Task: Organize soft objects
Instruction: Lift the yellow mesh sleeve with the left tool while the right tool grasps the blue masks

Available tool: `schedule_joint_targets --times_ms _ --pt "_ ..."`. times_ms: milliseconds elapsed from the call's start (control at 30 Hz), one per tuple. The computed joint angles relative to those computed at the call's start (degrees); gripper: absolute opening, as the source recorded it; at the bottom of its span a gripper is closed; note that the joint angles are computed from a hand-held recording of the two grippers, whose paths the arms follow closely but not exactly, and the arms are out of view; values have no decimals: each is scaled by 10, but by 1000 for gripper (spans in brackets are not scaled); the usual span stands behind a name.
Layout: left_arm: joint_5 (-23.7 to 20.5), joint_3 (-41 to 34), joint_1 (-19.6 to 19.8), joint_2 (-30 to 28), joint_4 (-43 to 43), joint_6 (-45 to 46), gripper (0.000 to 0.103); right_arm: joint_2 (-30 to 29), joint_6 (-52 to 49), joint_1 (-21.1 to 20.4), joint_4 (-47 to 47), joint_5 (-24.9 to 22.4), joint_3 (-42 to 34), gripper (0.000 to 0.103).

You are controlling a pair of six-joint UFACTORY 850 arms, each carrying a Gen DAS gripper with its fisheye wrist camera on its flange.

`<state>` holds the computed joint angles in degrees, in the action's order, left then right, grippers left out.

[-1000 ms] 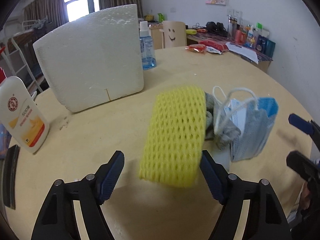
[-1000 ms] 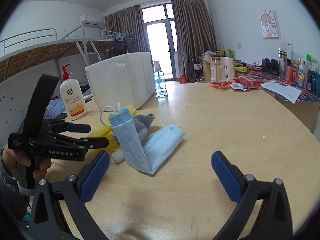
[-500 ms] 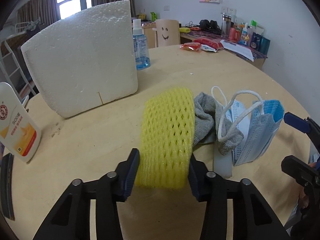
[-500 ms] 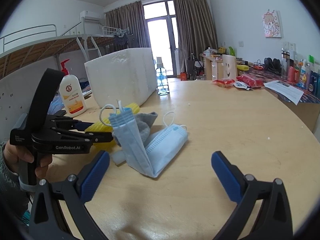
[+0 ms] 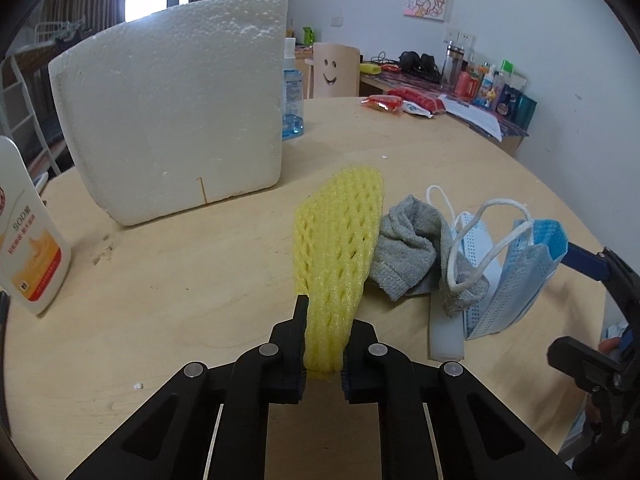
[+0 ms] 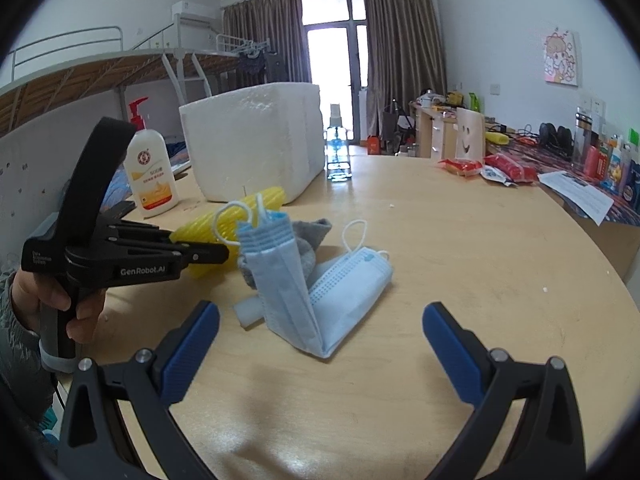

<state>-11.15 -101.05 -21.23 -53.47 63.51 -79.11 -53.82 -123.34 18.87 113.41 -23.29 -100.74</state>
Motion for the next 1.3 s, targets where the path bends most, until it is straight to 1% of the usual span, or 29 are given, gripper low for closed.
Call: schedule_joint_targets --times_ms 33,100,133,233,267,333,400,433,500,600,733,800,833,867,1000,1100,1167,1267,1300 --pt "5 3 1 2 4 -7 13 -3 16 1 -18 7 -7 102" --pt "15 19 3 11 78 -83 13 -7 35 3 -41 17 -16 95" --pt "18 26 3 16 120 -125 13 -9 49 4 -57 23 -21 93" --pt "25 32 4 19 175 -182 13 -13 80 7 -96 33 -29 88" --pt "25 35 4 21 200 -210 13 -15 93 9 -113 37 -33 85" --pt "22 38 5 23 219 -232 13 -20 127 12 -155 43 -41 77" --pt "24 41 7 24 239 -258 13 -23 153 15 -189 50 -47 66" --pt "23 42 7 25 246 -267 13 -25 158 17 -197 54 -49 64" --pt "23 45 8 27 275 -298 13 -27 171 19 -216 58 -52 55" --pt "22 61 9 36 375 -404 13 -28 197 23 -244 73 -55 50" --pt "20 70 10 42 410 -444 13 -28 229 22 -271 80 -55 49" --pt "20 74 10 44 434 -468 13 -33 260 21 -297 76 -62 38" --pt "20 76 10 46 452 -486 13 -39 294 20 -327 70 -71 35" --pt "20 78 10 47 464 -498 13 -44 324 19 -352 69 -77 30" --pt "19 79 11 48 458 -496 13 -46 356 18 -366 56 -82 16" --pt "15 88 11 53 518 -555 13 -46 362 13 -352 37 -83 14" --pt "14 91 12 56 543 -581 13 -47 382 10 -362 24 -87 14" --pt "12 92 12 57 551 -590 13 -47 409 3 -357 12 -92 14" --pt "11 93 11 58 557 -597 13 -42 393 0 -332 9 -85 14"
